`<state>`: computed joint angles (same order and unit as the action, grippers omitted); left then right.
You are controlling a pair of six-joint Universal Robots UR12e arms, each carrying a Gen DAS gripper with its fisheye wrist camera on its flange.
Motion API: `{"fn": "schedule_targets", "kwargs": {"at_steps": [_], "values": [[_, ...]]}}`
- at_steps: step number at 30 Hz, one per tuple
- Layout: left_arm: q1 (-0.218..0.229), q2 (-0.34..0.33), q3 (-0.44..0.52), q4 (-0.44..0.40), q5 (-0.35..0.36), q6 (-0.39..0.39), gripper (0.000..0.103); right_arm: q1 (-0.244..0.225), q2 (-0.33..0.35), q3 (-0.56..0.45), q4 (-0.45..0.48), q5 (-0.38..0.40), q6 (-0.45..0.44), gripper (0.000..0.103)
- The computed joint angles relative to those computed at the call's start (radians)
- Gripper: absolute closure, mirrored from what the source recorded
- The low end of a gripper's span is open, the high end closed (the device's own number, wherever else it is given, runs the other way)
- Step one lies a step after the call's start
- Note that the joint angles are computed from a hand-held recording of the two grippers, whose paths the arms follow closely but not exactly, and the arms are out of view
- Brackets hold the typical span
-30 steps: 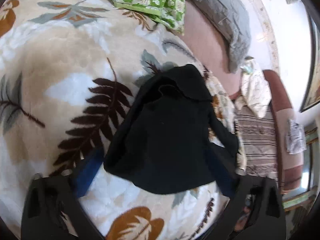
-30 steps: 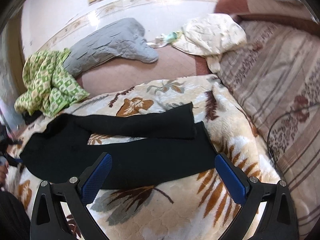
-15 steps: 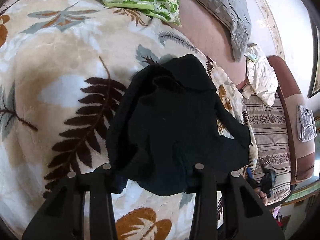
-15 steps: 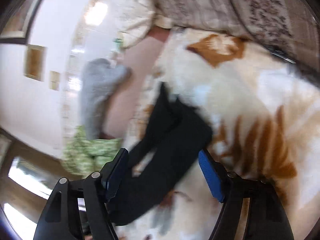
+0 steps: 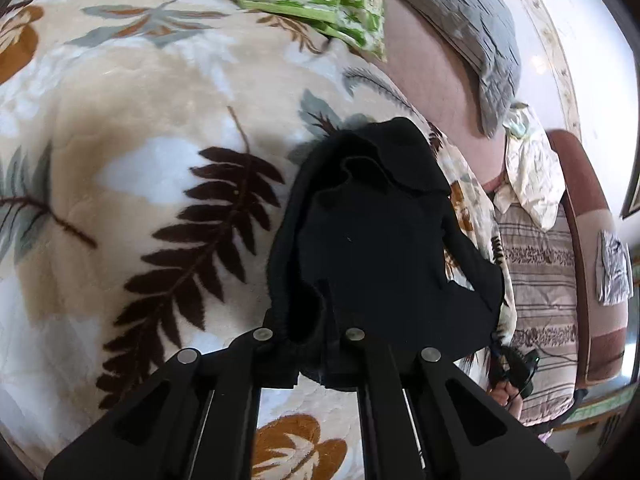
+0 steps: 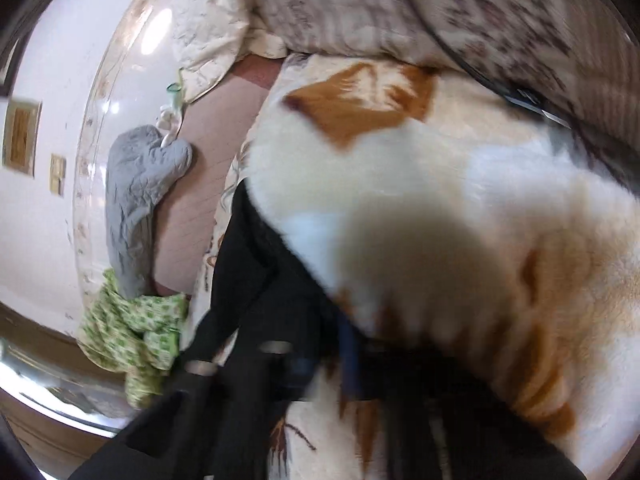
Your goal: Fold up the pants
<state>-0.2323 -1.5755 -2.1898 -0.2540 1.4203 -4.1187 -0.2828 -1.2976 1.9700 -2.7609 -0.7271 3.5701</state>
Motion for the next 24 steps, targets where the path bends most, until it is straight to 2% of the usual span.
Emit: {"fn": "schedule_targets", "kwargs": {"at_steps": [2, 5, 7, 9, 11, 14, 17, 22, 23, 24], "values": [[0.001, 0.013, -0.005, -0.002, -0.001, -0.008, 0.100, -0.008, -0.010, 0.008, -0.025, 0.017, 0.005, 0.099], [-0.002, 0.049, -0.024, 0.000, 0.009, 0.003, 0.100, -0.011, -0.043, 0.019, 0.007, 0.038, -0.027, 0.099], [-0.005, 0.087, -0.047, -0.008, 0.025, 0.003, 0.100, -0.016, -0.079, 0.033, 0.101, 0.051, -0.096, 0.099], [0.002, 0.128, -0.081, -0.012, 0.022, -0.017, 0.100, -0.020, -0.114, 0.037, 0.260, 0.053, -0.204, 0.099], [0.011, 0.170, -0.122, -0.003, 0.006, -0.047, 0.100, -0.028, -0.138, 0.039, 0.373, 0.056, -0.284, 0.099], [0.013, 0.226, -0.177, 0.010, -0.013, -0.076, 0.100, -0.040, -0.169, 0.030, 0.509, 0.064, -0.412, 0.099], [0.003, 0.246, -0.196, 0.008, -0.002, -0.090, 0.100, -0.028, -0.180, 0.004, 0.633, 0.029, -0.522, 0.099], [-0.013, 0.235, -0.190, -0.004, 0.046, -0.099, 0.100, -0.010, -0.181, -0.015, 0.682, -0.004, -0.556, 0.099], [-0.014, 0.238, -0.190, -0.020, 0.056, -0.100, 0.099, -0.001, -0.179, -0.019, 0.670, -0.041, -0.534, 0.096], [-0.019, 0.240, -0.186, -0.051, 0.080, -0.104, 0.095, 0.011, -0.181, -0.017, 0.616, -0.119, -0.483, 0.093]]}}
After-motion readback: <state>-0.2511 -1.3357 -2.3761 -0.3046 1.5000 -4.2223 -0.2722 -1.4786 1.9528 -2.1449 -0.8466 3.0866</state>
